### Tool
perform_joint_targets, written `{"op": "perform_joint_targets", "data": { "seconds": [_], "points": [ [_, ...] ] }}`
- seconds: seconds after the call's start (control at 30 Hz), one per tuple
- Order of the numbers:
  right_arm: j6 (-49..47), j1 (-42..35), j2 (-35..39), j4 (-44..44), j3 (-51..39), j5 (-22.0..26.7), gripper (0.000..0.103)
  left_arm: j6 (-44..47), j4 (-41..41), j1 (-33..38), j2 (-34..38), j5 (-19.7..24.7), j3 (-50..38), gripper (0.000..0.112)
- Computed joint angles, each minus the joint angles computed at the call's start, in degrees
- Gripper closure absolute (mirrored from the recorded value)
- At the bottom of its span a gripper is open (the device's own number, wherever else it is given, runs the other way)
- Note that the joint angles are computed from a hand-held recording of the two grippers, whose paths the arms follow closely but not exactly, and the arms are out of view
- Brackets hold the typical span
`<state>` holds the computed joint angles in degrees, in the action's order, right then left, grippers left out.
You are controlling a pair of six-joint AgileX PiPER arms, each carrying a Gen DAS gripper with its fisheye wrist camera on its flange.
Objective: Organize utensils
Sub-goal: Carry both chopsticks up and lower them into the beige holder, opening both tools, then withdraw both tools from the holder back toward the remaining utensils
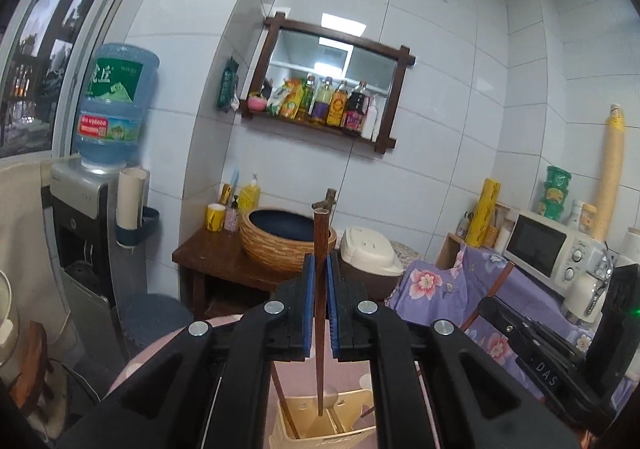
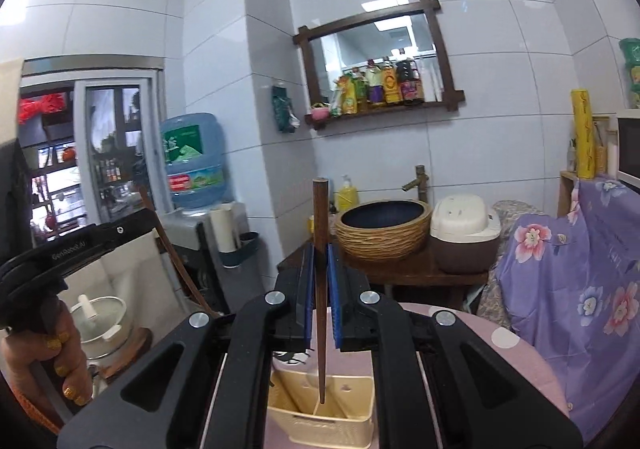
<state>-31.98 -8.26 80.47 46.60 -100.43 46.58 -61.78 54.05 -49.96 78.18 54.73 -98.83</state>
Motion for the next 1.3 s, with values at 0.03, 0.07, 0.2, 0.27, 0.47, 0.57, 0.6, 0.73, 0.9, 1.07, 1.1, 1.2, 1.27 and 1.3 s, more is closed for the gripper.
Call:
{"op": "perform_joint_targets", "data": {
  "seconds": [0.03,0.07,0.2,0.27,0.47,0.57,0.6,0.73,0.9,1.07,1.1,1.2,1.27,1.3],
  "points": [
    [0.21,0.45,0.43,-0.66,1.02,-0.93,0.095,-0.72,0.10,0.85,0.24,-0.61,1.25,0.105],
    [0.36,0.79,1.08,-1.08,2.18,-1.55,0.095,-1.74,0.13,1.58,0.46,-1.39,2.85,0.105],
    [-0.43,1.92,2.57,-1.80,7.77,-4.08,0.095,-4.52,-3.27,4.67,0.34,-5.78,10.90,0.111],
    [-1.65,2.01,2.54,-0.82,10.73,-4.91,0.095,-5.34,-4.49,5.92,0.26,-7.61,13.67,0.111],
    [-2.31,3.05,3.00,-1.47,15.63,-6.83,0.095,-7.09,-7.13,8.65,0.13,-11.15,19.00,0.111],
    [-3.77,2.64,2.81,0.03,17.66,-7.73,0.095,-8.33,-7.67,9.20,-1.53,-12.72,21.90,0.111],
    [-4.08,2.49,2.63,0.42,18.39,-8.23,0.095,-8.62,-7.50,9.02,-1.92,-12.98,22.59,0.111],
    [-5.40,1.68,2.42,2.11,20.42,-7.88,0.095,-11.43,-5.36,7.13,-4.75,-13.08,26.99,0.108],
    [-8.91,-0.36,-0.32,5.06,26.10,-8.75,0.062,-17.48,-1.78,3.88,-7.80,-10.77,33.42,0.061],
    [-5.43,-1.30,-5.12,-1.96,32.89,-10.89,0.062,-18.34,-5.30,2.25,-10.37,-7.15,40.24,0.061],
    [-4.02,-1.59,-5.91,-4.35,34.38,-10.34,0.062,-19.04,-6.01,2.08,-11.17,-7.23,41.98,0.061],
    [-5.37,-3.96,-8.34,-5.12,39.92,-8.32,0.062,-20.41,-8.65,0.73,-13.15,-6.87,47.29,0.063],
    [-6.38,-5.07,-9.99,-5.81,44.14,-8.13,0.062,-22.14,-9.92,-1.09,-13.98,-6.66,50.52,0.065],
    [-7.42,-5.92,-10.89,-5.31,46.53,-7.93,0.062,-22.80,-10.59,-2.06,-14.21,-6.95,51.89,0.066]
  ]
}}
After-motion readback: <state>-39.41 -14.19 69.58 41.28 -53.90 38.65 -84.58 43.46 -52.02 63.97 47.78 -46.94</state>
